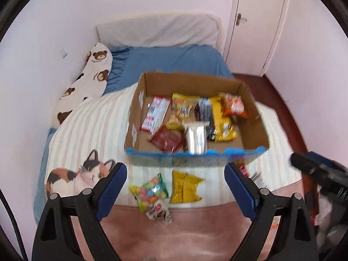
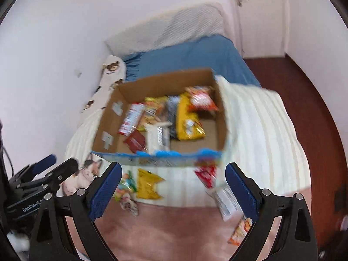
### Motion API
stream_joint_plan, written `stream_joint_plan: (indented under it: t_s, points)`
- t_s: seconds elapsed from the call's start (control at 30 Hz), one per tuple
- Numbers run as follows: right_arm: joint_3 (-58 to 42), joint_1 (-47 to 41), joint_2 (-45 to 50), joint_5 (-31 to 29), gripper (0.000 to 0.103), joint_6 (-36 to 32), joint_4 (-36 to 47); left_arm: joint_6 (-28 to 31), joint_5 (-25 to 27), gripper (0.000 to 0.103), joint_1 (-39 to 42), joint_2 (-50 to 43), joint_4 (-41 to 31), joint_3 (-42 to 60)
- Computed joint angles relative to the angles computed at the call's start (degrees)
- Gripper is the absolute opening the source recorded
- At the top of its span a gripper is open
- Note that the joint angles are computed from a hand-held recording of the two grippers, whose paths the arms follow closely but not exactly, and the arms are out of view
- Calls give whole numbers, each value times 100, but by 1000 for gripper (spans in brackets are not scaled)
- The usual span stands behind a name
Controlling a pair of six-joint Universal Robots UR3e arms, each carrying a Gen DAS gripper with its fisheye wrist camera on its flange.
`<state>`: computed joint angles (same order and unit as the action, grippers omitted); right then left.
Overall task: Organize snacks
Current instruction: 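Lift both tools out of the box toward the bed edge, then grasp the white printed packet with the right tool while the left tool grasps the yellow bag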
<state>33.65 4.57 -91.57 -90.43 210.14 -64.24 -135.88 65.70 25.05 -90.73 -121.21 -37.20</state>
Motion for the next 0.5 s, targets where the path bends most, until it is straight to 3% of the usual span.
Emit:
stream_joint_plan:
  t_s: [0.03,0.13,0.27,0.37,0.5]
  points:
    - [567,-233,-377,131,97,-54,-58,3,105,92,-57,259,219,-567]
    - [2209,-1418,-1607,924,78,-750,53,-130,425,92,-214,766,611,-1837]
    - [3764,-2857,-2701,1454,79,-2008,501,-462,903,92,-421,1372,1427,-3420]
    - [4721,-3030,-2876,1378,85,-2591,233,-768,1335,92,-501,1552,1858,-4247]
    - [5845,-2534,-2551,1076,87,-2847,-756,-1137,1777,92,-272,1577,1946,-4831]
